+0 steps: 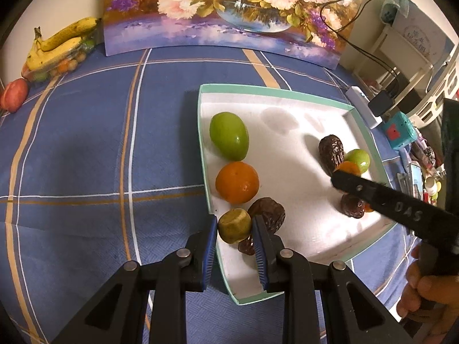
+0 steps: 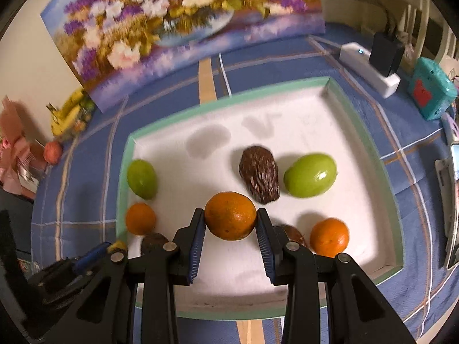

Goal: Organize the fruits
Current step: 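Carry the orange and small yellow fruit over the white tray with both tools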

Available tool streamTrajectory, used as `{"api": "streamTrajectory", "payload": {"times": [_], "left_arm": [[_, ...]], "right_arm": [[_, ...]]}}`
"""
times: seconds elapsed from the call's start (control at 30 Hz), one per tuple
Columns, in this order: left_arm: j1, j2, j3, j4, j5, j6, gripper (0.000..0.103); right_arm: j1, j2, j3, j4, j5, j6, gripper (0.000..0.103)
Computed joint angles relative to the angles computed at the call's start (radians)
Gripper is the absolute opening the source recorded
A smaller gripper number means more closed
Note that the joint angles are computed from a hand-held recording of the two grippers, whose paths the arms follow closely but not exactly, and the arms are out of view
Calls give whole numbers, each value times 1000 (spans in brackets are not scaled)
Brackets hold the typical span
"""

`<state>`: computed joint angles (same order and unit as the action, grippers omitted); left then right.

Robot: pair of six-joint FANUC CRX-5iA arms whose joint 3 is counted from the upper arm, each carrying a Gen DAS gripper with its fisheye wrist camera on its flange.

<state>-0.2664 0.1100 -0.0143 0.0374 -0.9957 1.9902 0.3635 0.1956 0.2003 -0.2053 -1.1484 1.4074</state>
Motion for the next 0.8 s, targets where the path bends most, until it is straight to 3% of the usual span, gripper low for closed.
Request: {"api": "streamTrajectory", "payload": {"times": [0.8], "left_arm": [[-12,22,17,-1,-11,-22,27]], "right_arm": [[33,31,1,47,-35,17,37]]}}
